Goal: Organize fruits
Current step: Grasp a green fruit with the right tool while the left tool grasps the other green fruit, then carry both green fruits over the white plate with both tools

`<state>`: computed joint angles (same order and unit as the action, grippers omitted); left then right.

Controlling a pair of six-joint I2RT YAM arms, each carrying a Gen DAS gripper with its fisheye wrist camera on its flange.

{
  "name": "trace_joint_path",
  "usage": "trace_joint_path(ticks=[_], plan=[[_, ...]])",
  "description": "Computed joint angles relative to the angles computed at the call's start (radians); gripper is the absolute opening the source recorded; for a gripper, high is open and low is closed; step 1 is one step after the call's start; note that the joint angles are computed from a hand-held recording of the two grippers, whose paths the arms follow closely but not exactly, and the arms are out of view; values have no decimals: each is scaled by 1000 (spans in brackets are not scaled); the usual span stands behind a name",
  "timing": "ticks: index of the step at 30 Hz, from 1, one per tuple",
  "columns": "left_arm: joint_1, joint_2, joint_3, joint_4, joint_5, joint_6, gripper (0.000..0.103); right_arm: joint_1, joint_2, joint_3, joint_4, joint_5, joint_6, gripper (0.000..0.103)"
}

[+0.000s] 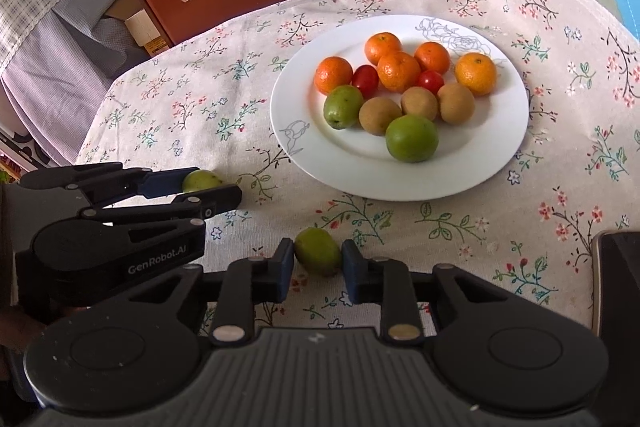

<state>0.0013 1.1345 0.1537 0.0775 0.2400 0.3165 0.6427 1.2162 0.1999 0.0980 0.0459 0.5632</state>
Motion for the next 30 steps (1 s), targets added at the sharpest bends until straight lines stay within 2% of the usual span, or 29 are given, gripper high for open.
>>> trace_joint_path(ticks=[5, 15, 22, 30], plan=[[17, -44, 13, -27, 15, -18, 33, -33, -56, -7, -15, -16, 8, 26], [57, -117, 91, -78, 83, -61, 33, -185, -319, -3, -120, -48, -53, 26], [60, -32, 152, -27, 95, -120, 33, -324, -404, 24, -207, -44, -98, 26], [-4, 149, 211, 114, 60, -247, 33, -326, -304, 35, -186, -11, -81, 26]])
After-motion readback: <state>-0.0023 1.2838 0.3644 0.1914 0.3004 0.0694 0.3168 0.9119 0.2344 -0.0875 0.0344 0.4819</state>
